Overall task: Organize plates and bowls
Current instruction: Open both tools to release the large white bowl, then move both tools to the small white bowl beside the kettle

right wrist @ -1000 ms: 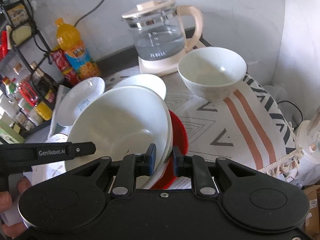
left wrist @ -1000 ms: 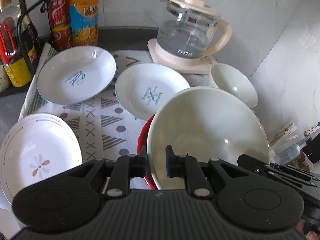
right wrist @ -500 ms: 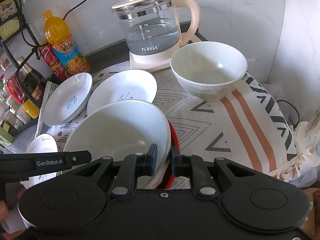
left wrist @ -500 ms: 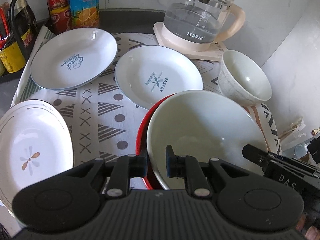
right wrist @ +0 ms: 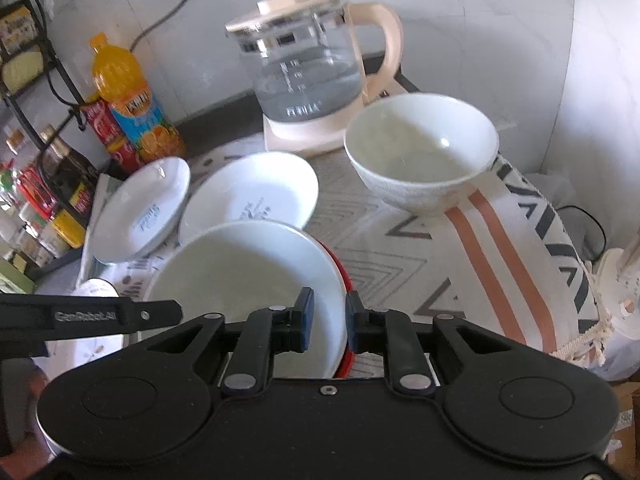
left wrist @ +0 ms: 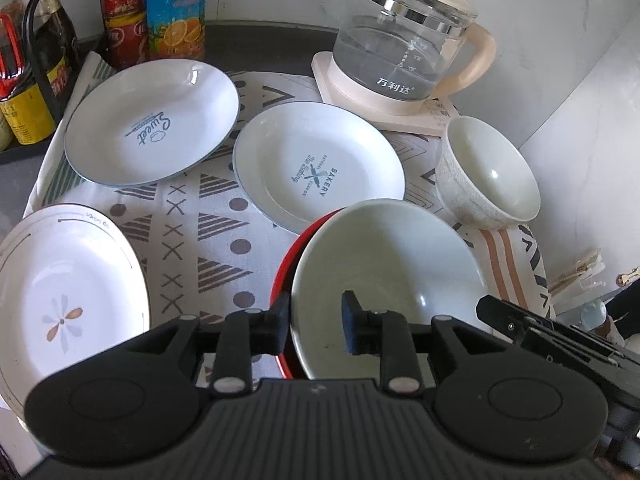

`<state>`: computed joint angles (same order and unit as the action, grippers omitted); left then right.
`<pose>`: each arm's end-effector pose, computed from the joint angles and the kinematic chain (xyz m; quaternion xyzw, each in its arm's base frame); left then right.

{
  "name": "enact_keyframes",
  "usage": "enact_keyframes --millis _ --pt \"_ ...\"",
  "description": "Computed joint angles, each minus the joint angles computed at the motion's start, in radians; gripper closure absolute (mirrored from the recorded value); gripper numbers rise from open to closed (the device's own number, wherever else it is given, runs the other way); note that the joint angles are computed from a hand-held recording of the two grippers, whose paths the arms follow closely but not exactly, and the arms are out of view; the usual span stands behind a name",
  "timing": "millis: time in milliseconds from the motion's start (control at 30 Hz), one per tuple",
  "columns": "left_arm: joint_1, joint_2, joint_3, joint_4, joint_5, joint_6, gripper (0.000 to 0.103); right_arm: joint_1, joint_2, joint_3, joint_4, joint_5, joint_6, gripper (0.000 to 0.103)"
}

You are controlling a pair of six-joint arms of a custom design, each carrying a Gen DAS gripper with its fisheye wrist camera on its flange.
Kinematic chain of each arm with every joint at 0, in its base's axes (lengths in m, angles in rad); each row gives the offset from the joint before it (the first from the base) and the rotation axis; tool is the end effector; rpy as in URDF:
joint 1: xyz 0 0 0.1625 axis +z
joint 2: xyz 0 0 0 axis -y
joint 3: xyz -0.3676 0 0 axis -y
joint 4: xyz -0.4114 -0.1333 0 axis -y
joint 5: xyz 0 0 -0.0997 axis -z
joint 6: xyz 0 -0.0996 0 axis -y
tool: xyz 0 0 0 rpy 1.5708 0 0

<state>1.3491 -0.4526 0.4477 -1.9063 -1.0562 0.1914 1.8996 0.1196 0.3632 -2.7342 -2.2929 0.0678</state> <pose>-0.0123 -0.8838 0.2768 0.1533 0.9417 -0.1676 0.2483 0.3396 -0.7863 -0.0677 -0.0021 -0.8897 0.3717 0.2650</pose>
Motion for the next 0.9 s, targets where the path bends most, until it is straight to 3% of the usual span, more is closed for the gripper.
enact_keyframes --millis 100,167,233,300,400,467,700,767,900 --pt "-0.005 -0.017 0.035 -0.047 0.011 0.022 0.068 -0.001 -0.047 0.085 -0.068 0.032 -0.009 0.058" --pt "-0.014 -0.045 0.101 -0.14 0.038 0.055 0.041 -0.001 -0.064 0.115 -0.092 0.036 -0.014 0.056" --pt "-0.019 -0.059 0.132 -0.197 0.049 0.068 0.03 -0.001 -0.085 0.151 -0.117 0.046 -0.011 0.049" --pt "-0.022 -0.059 0.131 -0.205 0.051 0.066 0.027 -0.002 -0.112 0.197 -0.15 0.055 -0.009 0.027" --pt "-0.027 -0.068 0.14 -0.207 0.044 0.057 0.023 0.003 -0.133 0.239 -0.214 0.048 -0.05 0.006" --pt "-0.032 -0.086 0.172 -0.229 0.045 0.059 0.023 0.004 -0.148 0.264 -0.249 0.041 -0.073 0.0" --pt "-0.049 -0.148 0.282 -0.292 0.027 0.063 0.022 0.001 -0.205 0.357 -0.343 -0.005 -0.072 0.0" --pt "-0.056 -0.158 0.299 -0.293 0.021 0.069 0.018 0.0 -0.215 0.377 -0.376 -0.02 -0.085 0.0" --pt "-0.069 -0.17 0.329 -0.32 0.028 0.073 0.016 -0.001 -0.232 0.39 -0.368 -0.062 -0.085 0.0"
